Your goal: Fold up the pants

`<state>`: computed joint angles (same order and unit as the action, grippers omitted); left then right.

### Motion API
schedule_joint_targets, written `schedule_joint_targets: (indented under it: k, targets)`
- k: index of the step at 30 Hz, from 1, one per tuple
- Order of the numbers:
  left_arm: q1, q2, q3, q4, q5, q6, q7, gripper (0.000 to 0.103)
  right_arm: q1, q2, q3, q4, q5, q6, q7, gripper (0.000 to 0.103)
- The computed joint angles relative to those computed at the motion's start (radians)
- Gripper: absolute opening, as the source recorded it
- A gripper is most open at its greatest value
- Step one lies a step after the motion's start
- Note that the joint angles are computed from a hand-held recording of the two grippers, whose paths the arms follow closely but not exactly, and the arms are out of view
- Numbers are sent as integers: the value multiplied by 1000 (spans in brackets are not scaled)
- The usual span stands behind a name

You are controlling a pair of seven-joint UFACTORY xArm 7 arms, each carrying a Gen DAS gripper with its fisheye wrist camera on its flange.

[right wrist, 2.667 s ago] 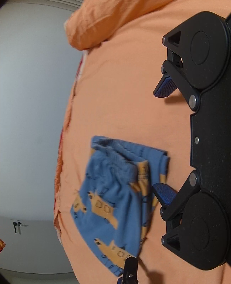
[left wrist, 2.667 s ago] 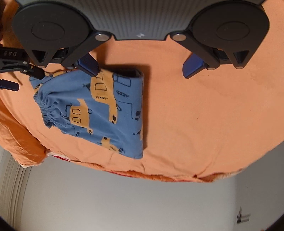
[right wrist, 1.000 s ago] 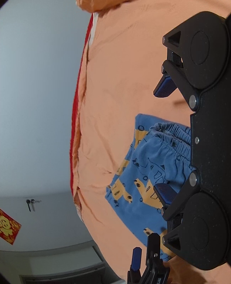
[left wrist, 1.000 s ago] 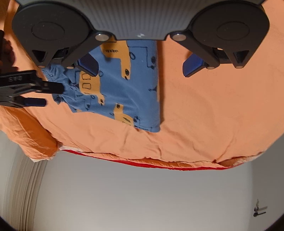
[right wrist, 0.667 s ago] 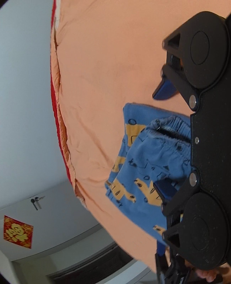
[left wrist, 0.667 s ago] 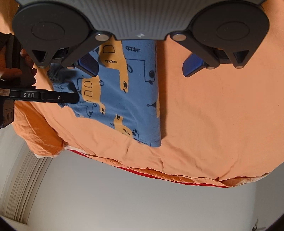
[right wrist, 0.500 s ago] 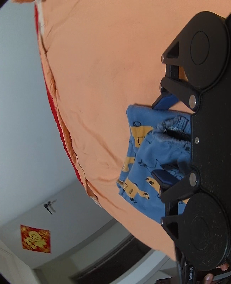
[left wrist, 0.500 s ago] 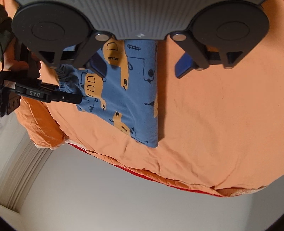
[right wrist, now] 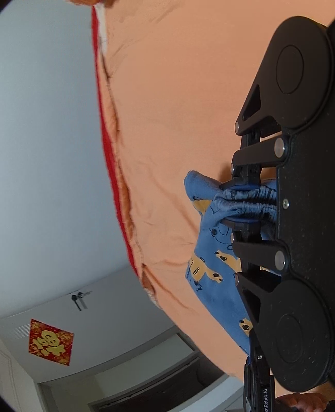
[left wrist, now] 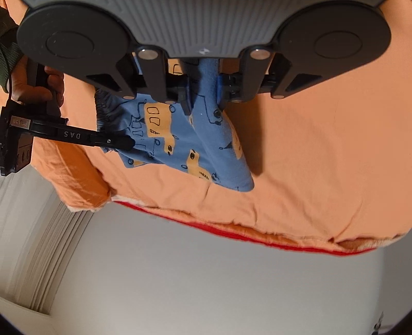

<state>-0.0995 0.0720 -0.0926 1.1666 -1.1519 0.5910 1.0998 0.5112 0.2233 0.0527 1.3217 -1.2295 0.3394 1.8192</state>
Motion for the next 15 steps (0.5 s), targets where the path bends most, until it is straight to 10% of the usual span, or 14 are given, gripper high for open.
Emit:
schedule_joint_targets:
  k: [15]
  targets:
    - [9,181,-101,106,80,-175,9,20,14,126,-19,148,211,168,-308,21]
